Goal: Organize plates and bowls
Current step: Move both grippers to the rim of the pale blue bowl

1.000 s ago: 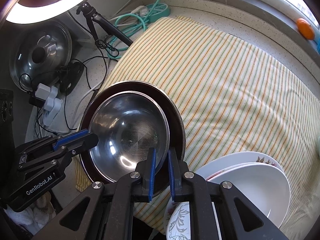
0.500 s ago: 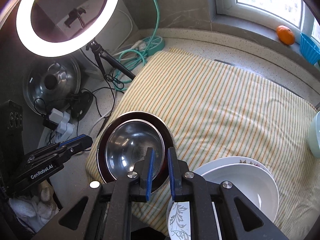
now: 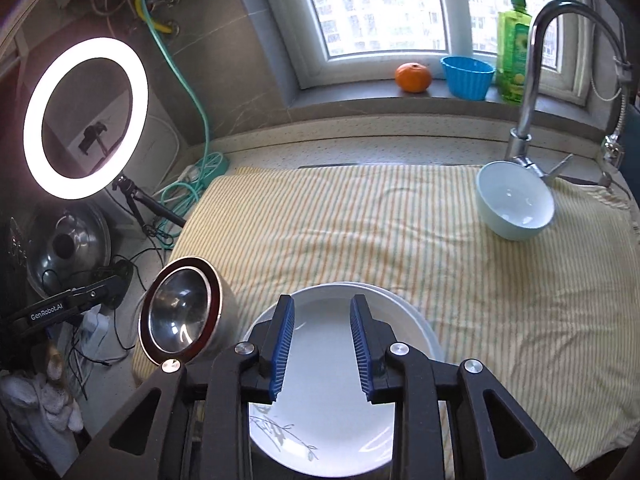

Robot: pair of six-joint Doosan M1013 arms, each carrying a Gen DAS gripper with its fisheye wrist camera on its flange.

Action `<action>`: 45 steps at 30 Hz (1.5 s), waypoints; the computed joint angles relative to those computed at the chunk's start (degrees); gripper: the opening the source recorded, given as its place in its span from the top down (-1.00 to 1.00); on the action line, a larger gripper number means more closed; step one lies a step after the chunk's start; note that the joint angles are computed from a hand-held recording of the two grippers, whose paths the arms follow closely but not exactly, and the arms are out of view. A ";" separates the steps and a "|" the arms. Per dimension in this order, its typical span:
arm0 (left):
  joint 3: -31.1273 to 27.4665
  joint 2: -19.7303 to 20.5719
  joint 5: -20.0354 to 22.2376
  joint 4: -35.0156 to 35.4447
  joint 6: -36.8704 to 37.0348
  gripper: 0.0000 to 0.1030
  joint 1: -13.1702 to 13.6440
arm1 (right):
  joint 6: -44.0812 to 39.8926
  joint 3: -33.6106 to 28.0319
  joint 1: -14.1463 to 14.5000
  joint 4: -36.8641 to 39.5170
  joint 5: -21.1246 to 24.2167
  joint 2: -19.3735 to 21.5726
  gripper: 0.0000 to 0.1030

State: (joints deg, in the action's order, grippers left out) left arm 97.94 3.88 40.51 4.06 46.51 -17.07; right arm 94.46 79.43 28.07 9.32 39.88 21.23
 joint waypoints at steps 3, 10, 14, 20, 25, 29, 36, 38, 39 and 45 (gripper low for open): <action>-1.39 1.33 -0.37 -3.46 3.22 0.74 -0.51 | 1.96 1.33 -1.66 -0.17 -1.65 -0.95 0.47; -5.73 5.03 -0.08 -4.58 4.47 0.74 -3.07 | 2.61 1.58 -5.37 -1.50 -2.89 -0.91 0.47; -8.84 7.73 0.58 -4.91 3.66 0.74 -4.17 | -0.53 0.53 -8.30 1.81 -1.56 0.16 0.47; -14.27 12.29 1.80 -3.72 1.94 0.74 -6.19 | -3.79 -2.12 -11.88 3.26 1.16 2.67 0.47; -19.26 16.61 2.81 -4.03 1.84 0.74 -7.60 | -7.37 -4.45 -14.10 6.06 2.69 5.05 0.47; -23.10 19.91 3.93 -4.97 2.55 0.74 -8.35 | -9.78 -6.51 -15.28 8.31 4.17 7.10 0.47; -29.19 24.80 7.01 -5.37 3.54 0.74 -8.88 | -12.13 -9.80 -16.20 11.45 6.10 10.06 0.48; -30.47 25.77 7.48 -5.59 3.94 0.74 -8.89 | -12.66 -10.66 -16.27 12.23 6.54 10.78 0.48; -31.13 26.23 7.84 -5.26 3.80 0.74 -8.93 | -12.55 -11.14 -16.26 12.34 6.67 11.14 0.48; -34.33 28.68 9.80 -6.35 5.09 0.74 -8.67 | -11.87 -13.78 -16.30 12.04 7.65 13.04 0.50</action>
State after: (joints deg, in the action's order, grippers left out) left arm 63.61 32.55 50.30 -2.30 51.60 -25.74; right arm 82.59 65.65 11.77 21.36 47.53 34.27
